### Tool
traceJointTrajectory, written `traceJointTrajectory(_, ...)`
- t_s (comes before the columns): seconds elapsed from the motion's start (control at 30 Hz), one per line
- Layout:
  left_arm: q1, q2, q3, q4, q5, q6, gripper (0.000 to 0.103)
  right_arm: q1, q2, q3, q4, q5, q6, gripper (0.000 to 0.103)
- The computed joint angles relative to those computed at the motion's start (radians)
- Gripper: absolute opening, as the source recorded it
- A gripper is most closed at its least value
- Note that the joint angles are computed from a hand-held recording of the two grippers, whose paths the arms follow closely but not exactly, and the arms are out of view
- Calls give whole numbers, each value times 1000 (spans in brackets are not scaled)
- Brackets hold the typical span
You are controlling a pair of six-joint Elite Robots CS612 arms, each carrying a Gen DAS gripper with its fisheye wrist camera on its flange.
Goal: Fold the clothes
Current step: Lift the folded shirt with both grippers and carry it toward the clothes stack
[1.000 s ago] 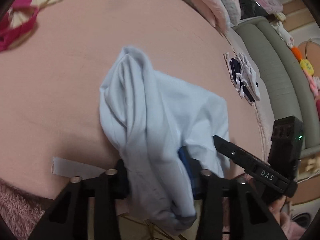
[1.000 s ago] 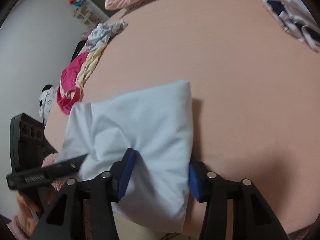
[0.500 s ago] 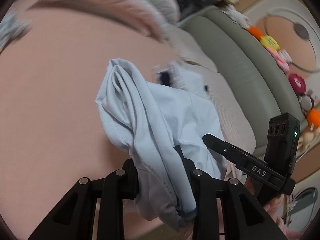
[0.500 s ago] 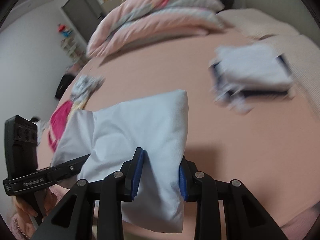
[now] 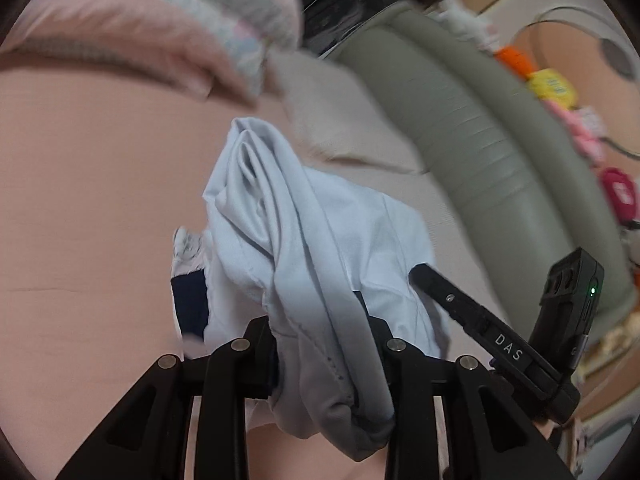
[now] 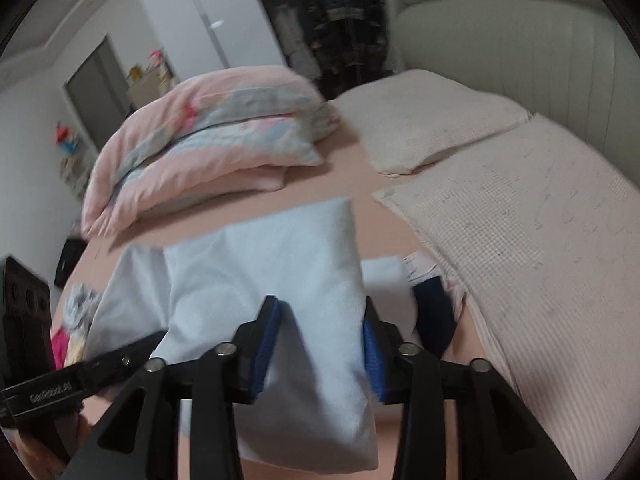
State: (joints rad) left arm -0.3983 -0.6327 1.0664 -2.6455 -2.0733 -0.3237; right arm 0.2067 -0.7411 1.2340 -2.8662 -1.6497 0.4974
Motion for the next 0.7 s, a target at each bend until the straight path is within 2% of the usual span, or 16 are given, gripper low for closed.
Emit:
traceJointTrajectory(0.07, 4, 30, -15, 32, -9, -38, 46, -13, 33, -1, 23, -21, 31, 49)
traceJointTrajectory(0.1, 13, 37, -8, 1, -38, -71, 46, -21, 44, -7, 63, -7, 63, 49)
traceJointTrajectory(0.13, 19, 30, 6, -25, -43, -92, 46, -32, 49, -4, 66, 38, 99, 50)
traceJointTrajectory(0.17, 19, 14, 22, -49, -6, -99, 47, -40, 46, 6, 34, 68, 120, 50)
traceJointTrajectory(0.2, 19, -5, 46, -98, 35, -101, 47, -40, 40, 12, 7, 56, 120, 50)
traceJointTrajectory(0.23, 17, -24, 73, -170, 83, -96, 47, -36, 34, 17, -23, 21, 107, 50)
traceJointTrajectory(0.3, 3, -66, 139, -338, 243, -81, 47, -18, 26, 27, -89, -58, 66, 50)
traceJointTrajectory(0.33, -2, -78, 163, -414, 292, -55, 47, -13, 24, 29, -106, -61, 51, 50)
traceJointTrajectory(0.37, -8, -81, 168, -448, 300, -8, 46, -11, 24, 27, -107, -35, 38, 50)
traceJointTrajectory(0.43, -17, -63, 134, -399, 238, 87, 45, -5, 31, 12, -84, 2, 5, 50)
traceJointTrajectory(0.5, -29, -43, 99, -305, 199, 178, 33, 2, 49, -22, 3, 29, -36, 50)
traceJointTrajectory(0.53, -35, -38, 95, -269, 217, 216, 27, 5, 57, -36, 39, 31, -46, 50)
traceJointTrajectory(0.57, -41, -35, 98, -241, 253, 248, 25, 6, 62, -40, 42, 18, -40, 50)
traceJointTrajectory(0.63, -40, -18, 90, -205, 292, 249, 24, 1, 65, -37, 41, -8, -8, 50)
traceJointTrajectory(0.7, -21, 9, 67, -190, 246, 177, 24, -11, 66, -31, 51, -1, 31, 63)
